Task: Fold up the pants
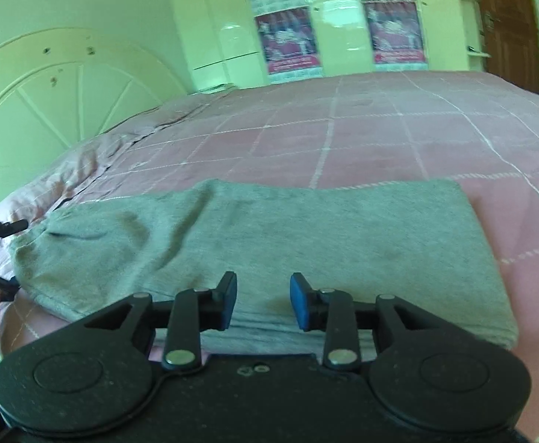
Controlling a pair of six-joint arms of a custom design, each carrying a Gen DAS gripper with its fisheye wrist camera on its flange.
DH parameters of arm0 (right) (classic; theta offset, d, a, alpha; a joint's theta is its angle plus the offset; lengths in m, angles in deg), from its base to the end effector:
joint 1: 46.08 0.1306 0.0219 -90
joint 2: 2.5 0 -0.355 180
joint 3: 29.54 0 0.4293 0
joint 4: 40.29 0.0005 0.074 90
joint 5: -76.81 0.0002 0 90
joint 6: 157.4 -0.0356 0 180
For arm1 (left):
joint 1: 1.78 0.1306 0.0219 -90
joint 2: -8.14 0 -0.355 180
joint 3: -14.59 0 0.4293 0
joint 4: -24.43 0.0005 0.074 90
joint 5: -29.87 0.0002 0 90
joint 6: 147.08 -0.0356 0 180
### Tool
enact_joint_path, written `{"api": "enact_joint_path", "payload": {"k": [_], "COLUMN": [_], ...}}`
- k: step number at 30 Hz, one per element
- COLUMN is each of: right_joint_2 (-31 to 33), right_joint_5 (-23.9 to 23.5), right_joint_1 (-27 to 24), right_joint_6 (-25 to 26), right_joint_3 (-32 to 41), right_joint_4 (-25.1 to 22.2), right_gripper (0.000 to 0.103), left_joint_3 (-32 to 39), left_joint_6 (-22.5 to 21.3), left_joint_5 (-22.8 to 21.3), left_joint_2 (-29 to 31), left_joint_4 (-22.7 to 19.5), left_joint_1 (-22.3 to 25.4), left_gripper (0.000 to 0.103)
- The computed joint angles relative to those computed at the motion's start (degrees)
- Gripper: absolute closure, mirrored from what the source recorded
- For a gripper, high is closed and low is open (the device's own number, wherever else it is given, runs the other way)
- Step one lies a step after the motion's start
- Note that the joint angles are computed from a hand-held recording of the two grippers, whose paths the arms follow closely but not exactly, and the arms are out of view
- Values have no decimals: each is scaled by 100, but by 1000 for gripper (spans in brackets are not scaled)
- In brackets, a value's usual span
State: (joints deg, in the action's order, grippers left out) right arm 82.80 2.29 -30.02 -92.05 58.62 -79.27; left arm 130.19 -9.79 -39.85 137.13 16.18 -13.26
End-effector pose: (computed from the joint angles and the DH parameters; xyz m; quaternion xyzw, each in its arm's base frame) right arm 0.4919 0.1312 0.4418 0.1270 0.8763 0.0436 0.4627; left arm 0.7448 -0.1644 0.2673 -0.1562 0.8053 -0.3983 0.4104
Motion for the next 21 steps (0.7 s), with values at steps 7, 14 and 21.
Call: {"api": "enact_joint_path", "payload": {"k": [7, 14, 21], "right_joint_2": [393, 326, 406], "right_joint_5": [-280, -188, -166], "right_joint_1": [137, 144, 128], "right_joint_6": [-99, -202, -175], "right_joint_3": [379, 286, 400], "right_joint_4": [112, -55, -195], "right_gripper": [78, 78, 76], "left_joint_3": [672, 683, 734], "left_joint_6": [155, 138, -371], "left_joint_5": [109, 178, -122], "left_joint_2": [420, 595, 468], "left_joint_4": [-436, -31, -525], "left_joint_1": [105, 118, 76], "left_gripper": [49, 45, 63]}}
